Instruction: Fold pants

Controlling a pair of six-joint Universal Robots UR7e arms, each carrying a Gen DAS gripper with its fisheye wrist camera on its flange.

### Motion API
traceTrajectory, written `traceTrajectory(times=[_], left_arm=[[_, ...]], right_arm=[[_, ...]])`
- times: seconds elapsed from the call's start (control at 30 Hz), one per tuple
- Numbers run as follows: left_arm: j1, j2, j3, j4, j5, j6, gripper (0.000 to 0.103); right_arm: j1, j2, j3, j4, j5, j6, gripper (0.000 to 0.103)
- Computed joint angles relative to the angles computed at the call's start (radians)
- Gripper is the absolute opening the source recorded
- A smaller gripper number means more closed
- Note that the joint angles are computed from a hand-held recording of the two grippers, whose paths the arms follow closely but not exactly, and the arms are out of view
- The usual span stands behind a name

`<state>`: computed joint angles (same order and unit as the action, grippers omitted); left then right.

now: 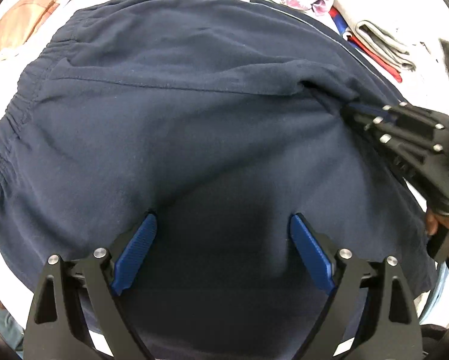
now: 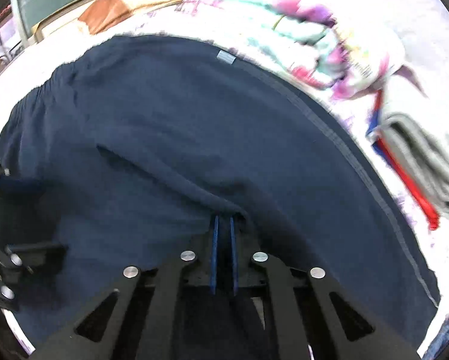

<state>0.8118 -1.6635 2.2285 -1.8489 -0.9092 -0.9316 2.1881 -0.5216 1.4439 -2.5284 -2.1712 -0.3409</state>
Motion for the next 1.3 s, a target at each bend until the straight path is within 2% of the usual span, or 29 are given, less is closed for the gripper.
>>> traceTrajectory(times=[0.03, 0.13, 0.17, 0.23, 0.3, 0.33, 0.4, 0.6, 0.63, 0.67, 0.73, 0.8, 0.83, 0.87, 0.9, 0.93, 0.97, 1.0, 1.03, 1.1, 1.17, 1.23, 1.3], left_arm=[[0.001, -0.005, 0.001, -0.001, -0.003, 0.001, 0.088], [0.002, -0.02, 0.004, 0.005, -0.01, -0.002, 0.088], [0.002, -0.027, 0.002, 0.013, -0.014, -0.009, 0.088], [0.001, -0.05, 0.0, 0.026, -0.028, -0.036, 0.088], [0.001, -0.07, 0.001, 0.022, -0.053, -0.049, 0.088], [-0.009, -0.085, 0.021, -0.004, -0.031, -0.033, 0.088], [-0.018, -0.092, 0.024, 0.015, -0.034, -0.022, 0.088], [-0.037, -0.081, 0.024, 0.071, -0.019, -0.025, 0.088], [-0.036, -0.077, 0.022, 0.072, -0.018, -0.032, 0.088], [-0.035, -0.073, 0.022, 0.068, -0.017, -0.033, 0.09], [-0.034, -0.064, 0.025, 0.063, -0.008, -0.029, 0.09], [-0.031, -0.058, 0.032, 0.057, 0.005, -0.026, 0.09], [-0.035, -0.058, 0.034, 0.055, 0.009, -0.029, 0.09], [-0.04, -0.06, 0.033, 0.062, 0.012, -0.034, 0.09], [-0.042, -0.061, 0.032, 0.068, 0.009, -0.034, 0.09], [-0.044, -0.069, 0.028, 0.079, 0.003, -0.031, 0.09], [-0.048, -0.08, 0.023, 0.097, 0.005, -0.037, 0.09], [-0.056, -0.105, 0.021, 0.124, 0.016, -0.055, 0.09], [-0.061, -0.123, 0.019, 0.135, 0.023, -0.067, 0.09], [-0.07, -0.19, 0.017, 0.168, 0.049, -0.111, 0.09], [-0.069, -0.237, 0.01, 0.211, 0.075, -0.162, 0.091], [-0.06, -0.26, 0.006, 0.26, 0.094, -0.212, 0.092], [-0.029, -0.253, -0.001, 0.306, 0.094, -0.247, 0.092]], right_arm=[[-0.002, -0.005, 0.001, -0.001, 0.011, -0.003, 0.012], [-0.026, -0.073, 0.017, 0.065, 0.073, 0.077, 0.029], [-0.039, -0.116, 0.047, 0.067, 0.099, 0.108, 0.04], [-0.056, -0.169, 0.095, 0.05, 0.103, 0.163, 0.044], [-0.087, -0.248, 0.16, 0.086, 0.144, 0.215, 0.043], [-0.095, -0.275, 0.188, 0.097, 0.141, 0.212, 0.04], [-0.105, -0.325, 0.256, 0.121, 0.114, 0.203, 0.038], [-0.121, -0.349, 0.331, 0.089, 0.16, 0.162, 0.038], [-0.109, -0.322, 0.315, 0.096, 0.128, 0.158, 0.036], [-0.097, -0.305, 0.307, 0.112, 0.084, 0.146, 0.022], [-0.078, -0.277, 0.307, 0.064, 0.016, 0.07, 0.011], [-0.083, -0.276, 0.303, 0.025, -0.002, 0.085, 0.012], [-0.089, -0.281, 0.302, 0.028, 0.011, 0.106, 0.016], [-0.09, -0.285, 0.307, 0.039, 0.011, 0.121, 0.023], [-0.081, -0.289, 0.321, 0.03, -0.024, 0.095, 0.03], [-0.072, -0.295, 0.331, 0.024, -0.067, 0.09, 0.055], [-0.068, -0.316, 0.346, 0.027, -0.109, 0.118, 0.06], [-0.074, -0.349, 0.365, 0.03, -0.11, 0.15, 0.06], [-0.092, -0.423, 0.409, 0.034, -0.08, 0.215, 0.06], [-0.114, -0.531, 0.481, 0.028, -0.072, 0.302, 0.061], [-0.15, -0.683, 0.579, 0.047, -0.074, 0.411, 0.061], [-0.188, -0.82, 0.671, 0.042, 0.004, 0.481, 0.061], [-0.216, -0.888, 0.747, 0.044, 0.072, 0.516, 0.061]])
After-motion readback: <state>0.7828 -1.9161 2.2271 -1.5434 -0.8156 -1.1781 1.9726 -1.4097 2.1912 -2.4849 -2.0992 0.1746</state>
